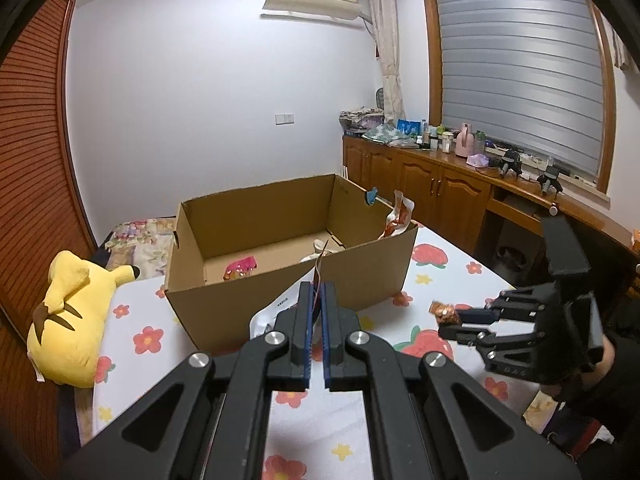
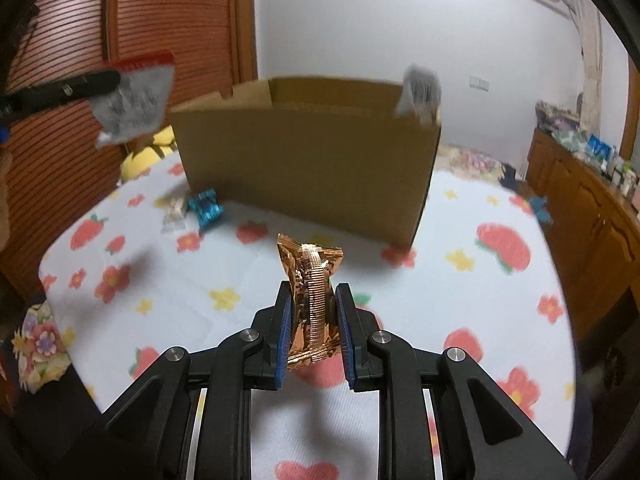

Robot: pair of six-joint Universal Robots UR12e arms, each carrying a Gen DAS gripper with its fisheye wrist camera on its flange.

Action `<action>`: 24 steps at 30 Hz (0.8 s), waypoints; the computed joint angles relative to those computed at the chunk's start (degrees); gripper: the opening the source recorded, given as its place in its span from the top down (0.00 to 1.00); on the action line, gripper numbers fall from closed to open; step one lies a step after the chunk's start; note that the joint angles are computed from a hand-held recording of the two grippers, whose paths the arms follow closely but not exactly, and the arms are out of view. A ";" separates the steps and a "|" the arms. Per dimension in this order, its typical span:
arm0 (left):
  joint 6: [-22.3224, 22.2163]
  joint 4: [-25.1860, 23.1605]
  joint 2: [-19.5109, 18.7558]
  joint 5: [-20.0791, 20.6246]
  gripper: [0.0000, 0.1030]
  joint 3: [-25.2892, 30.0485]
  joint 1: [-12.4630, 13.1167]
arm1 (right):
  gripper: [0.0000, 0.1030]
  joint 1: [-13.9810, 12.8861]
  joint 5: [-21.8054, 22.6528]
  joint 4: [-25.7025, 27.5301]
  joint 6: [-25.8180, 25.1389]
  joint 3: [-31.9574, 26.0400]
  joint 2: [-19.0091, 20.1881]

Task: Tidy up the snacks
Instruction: 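Lift both snacks over the box and open both tools to release them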

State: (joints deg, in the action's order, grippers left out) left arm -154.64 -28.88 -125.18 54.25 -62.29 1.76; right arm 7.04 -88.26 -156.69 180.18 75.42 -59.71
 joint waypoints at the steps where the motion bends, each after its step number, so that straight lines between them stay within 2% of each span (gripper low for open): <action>1: 0.06 0.14 -0.06 0.10 0.99 0.19 -0.06 | 0.81 0.06 -0.09 -0.25 -0.36 -0.40 -0.08; 12: -0.47 -1.55 -2.71 1.01 0.99 5.77 -0.60 | 0.81 0.24 1.48 -0.22 -2.45 -7.37 1.68; 24: -1.78 -7.04 -9.73 2.66 0.99 18.70 -1.57 | 0.81 0.06 3.56 4.20 -5.37 -19.29 8.04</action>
